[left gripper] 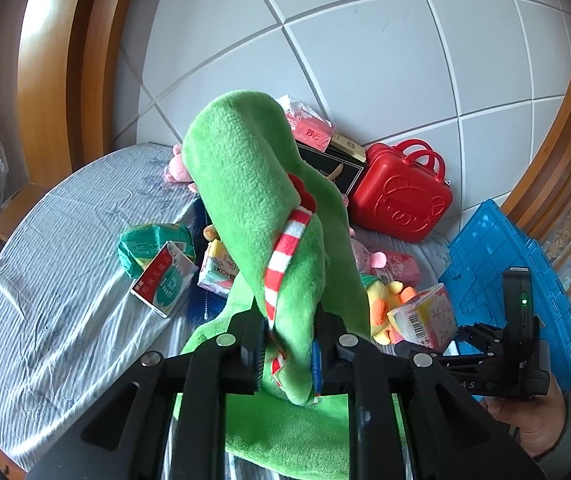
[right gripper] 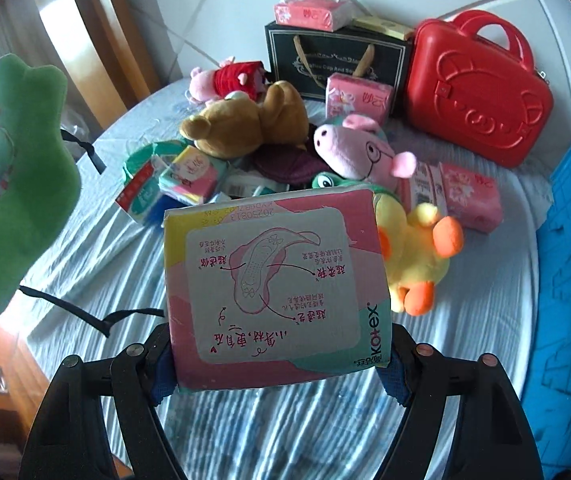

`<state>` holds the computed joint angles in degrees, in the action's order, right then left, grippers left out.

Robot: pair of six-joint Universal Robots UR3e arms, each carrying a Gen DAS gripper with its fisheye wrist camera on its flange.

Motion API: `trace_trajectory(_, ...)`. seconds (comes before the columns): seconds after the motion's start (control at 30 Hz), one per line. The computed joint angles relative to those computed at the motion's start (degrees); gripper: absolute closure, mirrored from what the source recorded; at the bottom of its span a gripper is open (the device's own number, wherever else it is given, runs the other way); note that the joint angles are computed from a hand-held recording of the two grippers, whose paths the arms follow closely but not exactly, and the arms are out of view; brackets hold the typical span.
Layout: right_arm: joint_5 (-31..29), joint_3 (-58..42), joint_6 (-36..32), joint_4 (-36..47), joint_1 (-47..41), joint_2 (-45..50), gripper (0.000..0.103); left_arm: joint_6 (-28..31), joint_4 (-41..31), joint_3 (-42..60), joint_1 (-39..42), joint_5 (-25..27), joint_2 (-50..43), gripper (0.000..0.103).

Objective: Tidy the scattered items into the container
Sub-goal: 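Lift the frog hat and Kotex pack and carry them over the blue bin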

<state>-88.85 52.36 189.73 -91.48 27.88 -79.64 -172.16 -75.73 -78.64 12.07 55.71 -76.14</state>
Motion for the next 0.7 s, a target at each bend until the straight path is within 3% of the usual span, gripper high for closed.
trace_trajectory(0.47,2.17,-18.33,-0.31,11.53,-0.06,0.39,0.024,-2.58,-6.15,10.01,-2.02,4.00,-0.46,0.086)
trace_trajectory(0.7,3.41,-37.95,-1.79,22.82,-1.13,5.03,0.024,-5.63,-8.46,17.21,-4.23,6.85,-2.29,0.086)
